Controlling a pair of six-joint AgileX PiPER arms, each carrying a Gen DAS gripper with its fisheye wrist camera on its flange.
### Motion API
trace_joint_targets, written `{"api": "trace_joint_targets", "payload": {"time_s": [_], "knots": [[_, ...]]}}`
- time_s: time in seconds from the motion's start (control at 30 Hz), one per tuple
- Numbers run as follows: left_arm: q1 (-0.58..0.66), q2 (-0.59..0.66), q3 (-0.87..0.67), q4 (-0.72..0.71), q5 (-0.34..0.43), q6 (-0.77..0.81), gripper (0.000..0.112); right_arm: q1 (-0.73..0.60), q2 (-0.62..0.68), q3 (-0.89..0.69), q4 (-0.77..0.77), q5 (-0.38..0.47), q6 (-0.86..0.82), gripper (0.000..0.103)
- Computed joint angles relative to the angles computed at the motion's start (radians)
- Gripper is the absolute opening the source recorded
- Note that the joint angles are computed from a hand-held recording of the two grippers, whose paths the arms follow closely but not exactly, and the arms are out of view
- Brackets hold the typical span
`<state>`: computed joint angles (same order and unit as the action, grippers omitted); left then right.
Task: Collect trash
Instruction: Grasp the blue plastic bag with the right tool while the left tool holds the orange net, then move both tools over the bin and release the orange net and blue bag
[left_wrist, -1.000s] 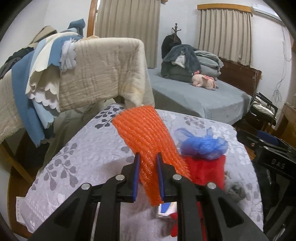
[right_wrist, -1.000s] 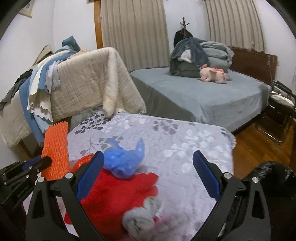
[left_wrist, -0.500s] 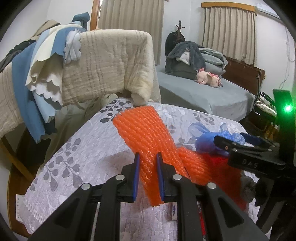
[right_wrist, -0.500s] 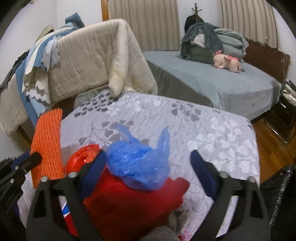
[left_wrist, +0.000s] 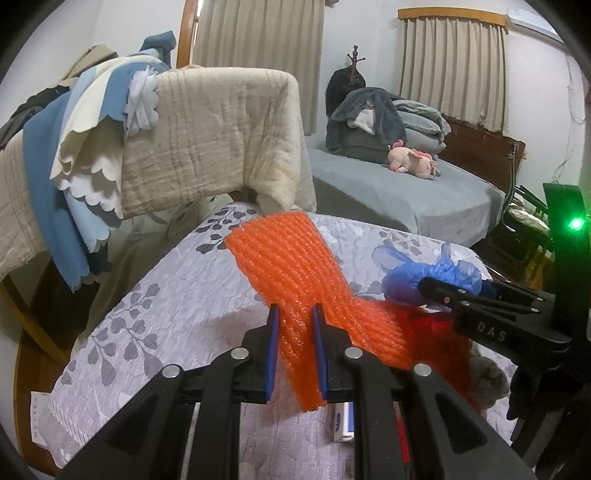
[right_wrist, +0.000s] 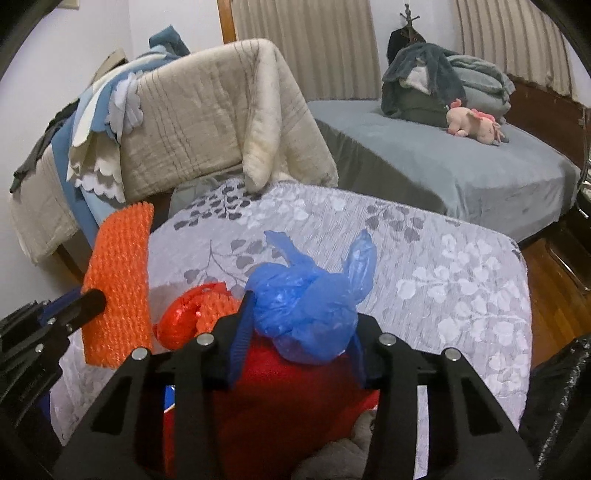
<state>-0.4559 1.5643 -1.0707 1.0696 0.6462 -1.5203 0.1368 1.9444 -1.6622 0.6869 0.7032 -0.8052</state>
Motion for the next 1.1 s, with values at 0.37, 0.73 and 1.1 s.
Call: {"api": "trace_joint_targets", "payload": {"time_s": [0.37, 0.73, 1.1], "knots": [[-0.062, -0.001, -0.074, -0.029, 0.043, 0.056, 0.017, -0.075, -0.098, 0.048, 0.105, 0.026, -0.073, 0.043], [-0.153, 0.03, -0.174, -0.053, 0.075, 0.096, 0.017, -0.189, -0.231, 0.144, 0.193, 0.069, -0.169, 0.043], [-0.26, 0.089, -0.298, -0.076, 0.113, 0.142, 0.017, -0.366, -0.32, 0.187, 0.243, 0.155, -0.224, 0.043]]}}
